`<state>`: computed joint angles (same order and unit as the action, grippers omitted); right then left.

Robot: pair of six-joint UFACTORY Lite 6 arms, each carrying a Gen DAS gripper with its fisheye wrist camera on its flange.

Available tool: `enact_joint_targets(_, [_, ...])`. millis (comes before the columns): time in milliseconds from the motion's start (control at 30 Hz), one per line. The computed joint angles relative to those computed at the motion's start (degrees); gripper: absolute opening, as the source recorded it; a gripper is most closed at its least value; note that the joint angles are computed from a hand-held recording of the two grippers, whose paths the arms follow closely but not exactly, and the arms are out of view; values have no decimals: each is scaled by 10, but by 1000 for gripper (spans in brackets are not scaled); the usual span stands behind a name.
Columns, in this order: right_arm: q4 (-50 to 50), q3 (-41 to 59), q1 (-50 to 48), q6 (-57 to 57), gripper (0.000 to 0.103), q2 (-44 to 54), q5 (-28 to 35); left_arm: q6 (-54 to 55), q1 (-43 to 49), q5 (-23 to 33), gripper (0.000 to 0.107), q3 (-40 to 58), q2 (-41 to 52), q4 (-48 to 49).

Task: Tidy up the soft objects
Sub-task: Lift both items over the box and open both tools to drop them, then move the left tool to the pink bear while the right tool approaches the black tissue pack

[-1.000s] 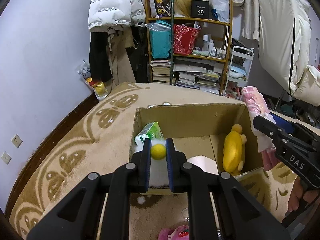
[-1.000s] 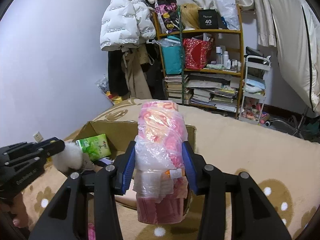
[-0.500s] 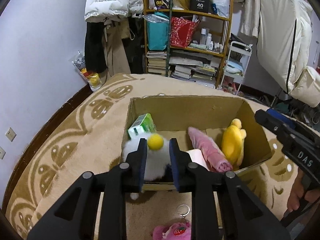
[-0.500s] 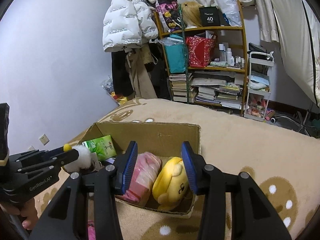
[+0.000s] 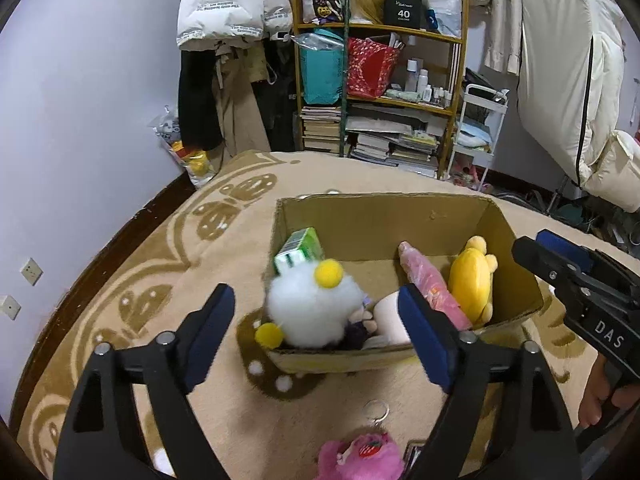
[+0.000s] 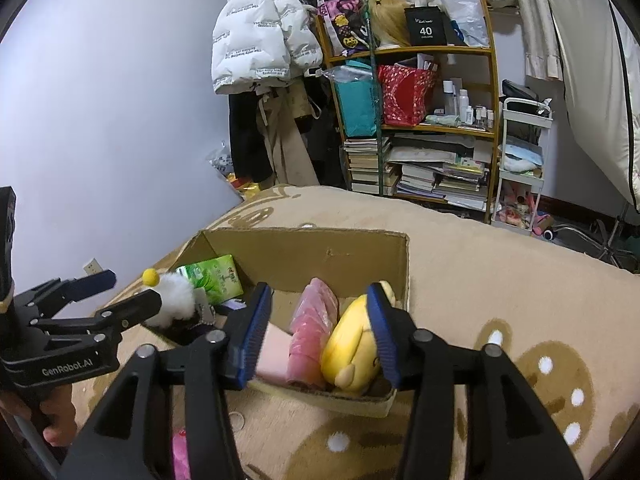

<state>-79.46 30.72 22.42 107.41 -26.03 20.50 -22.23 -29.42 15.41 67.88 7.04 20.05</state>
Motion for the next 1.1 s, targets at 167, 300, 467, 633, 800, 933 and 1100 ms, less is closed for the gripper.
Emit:
enact_joint_targets(167, [103, 0, 45, -88, 75, -29, 44, 59, 12, 38, 90, -22, -40, -58])
enact_joint_targets(300, [161, 0, 92, -136, 87, -63, 94, 95, 21, 65, 90, -52, -82, -96])
enact_joint_targets(467, [190, 1, 169, -142, 103, -95, 172, 140, 30, 109, 94, -79, -134, -136])
enact_joint_targets(633, [216, 10, 243, -139, 103, -98, 237, 140, 28, 150, 95, -93, -173, -129])
enact_joint_targets(800, [232, 8, 317, -104, 103, -93, 288, 166, 34, 187, 95, -121, -209, -152])
enact_joint_targets(933, [243, 8, 368, -76, 103, -76, 316, 156, 30, 217, 95, -136, -222, -136])
enact_joint_targets(1100, [264, 13, 404, -56, 103, -49, 328, 177, 41, 241, 95, -143, -219, -157])
